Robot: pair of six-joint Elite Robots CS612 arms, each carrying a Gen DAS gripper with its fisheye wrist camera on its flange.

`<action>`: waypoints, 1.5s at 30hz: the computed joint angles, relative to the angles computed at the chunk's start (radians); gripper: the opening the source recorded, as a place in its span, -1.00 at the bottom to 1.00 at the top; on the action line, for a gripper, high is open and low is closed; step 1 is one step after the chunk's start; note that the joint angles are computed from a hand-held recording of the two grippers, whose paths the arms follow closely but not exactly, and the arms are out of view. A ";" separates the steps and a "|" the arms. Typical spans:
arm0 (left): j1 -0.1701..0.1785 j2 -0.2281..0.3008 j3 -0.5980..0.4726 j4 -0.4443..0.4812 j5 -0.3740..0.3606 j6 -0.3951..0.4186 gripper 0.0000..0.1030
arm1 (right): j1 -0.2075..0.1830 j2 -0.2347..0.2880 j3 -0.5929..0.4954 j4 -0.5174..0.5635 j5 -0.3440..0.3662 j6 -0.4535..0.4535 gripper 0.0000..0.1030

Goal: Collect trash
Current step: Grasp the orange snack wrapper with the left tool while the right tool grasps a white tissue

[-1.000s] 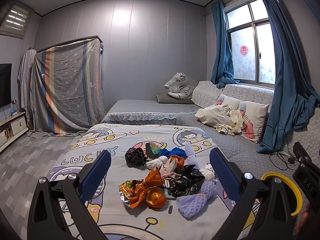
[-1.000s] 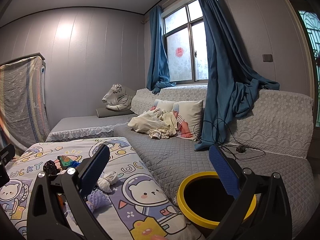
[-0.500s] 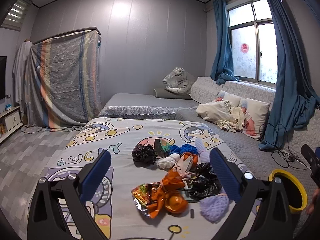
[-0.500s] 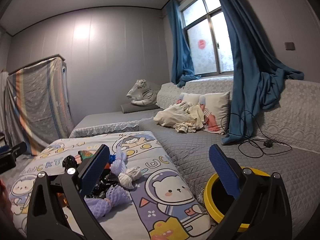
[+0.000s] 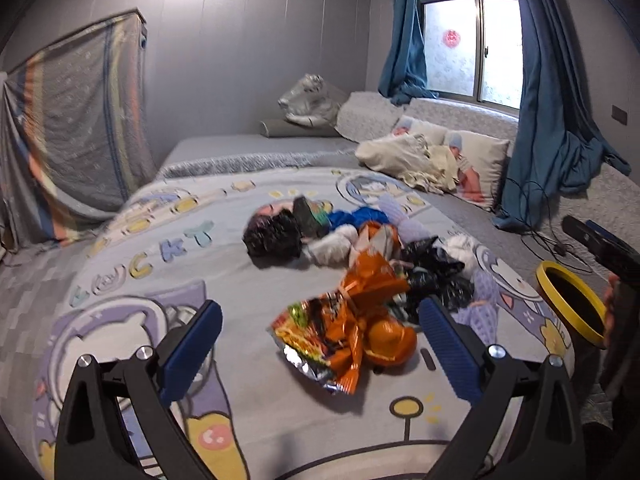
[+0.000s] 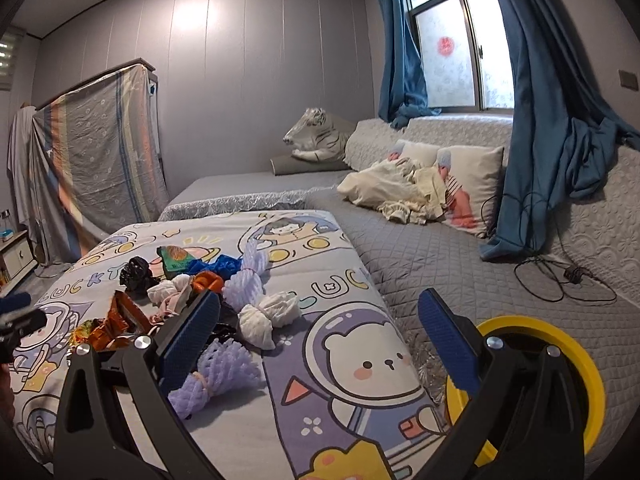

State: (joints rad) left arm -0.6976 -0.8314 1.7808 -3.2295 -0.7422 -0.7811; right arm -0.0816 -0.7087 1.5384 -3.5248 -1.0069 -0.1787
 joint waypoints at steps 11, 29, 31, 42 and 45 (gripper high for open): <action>0.057 0.039 -0.047 0.035 -0.146 0.007 0.85 | 0.046 0.069 -0.148 0.177 -0.085 -0.081 0.85; 0.126 0.089 -0.198 0.082 -0.354 0.262 0.83 | 0.076 0.130 -0.349 0.626 -0.012 -0.218 0.85; 0.131 0.094 -0.206 0.088 -0.374 0.257 0.75 | 0.083 0.140 -0.374 0.682 -0.018 -0.225 0.85; 0.148 0.114 -0.237 0.139 -0.429 0.212 0.10 | 0.107 0.167 -0.417 0.770 -0.080 -0.224 0.39; 0.140 0.112 -0.236 0.145 -0.408 0.219 0.01 | 0.108 0.167 -0.422 0.789 -0.066 -0.231 0.16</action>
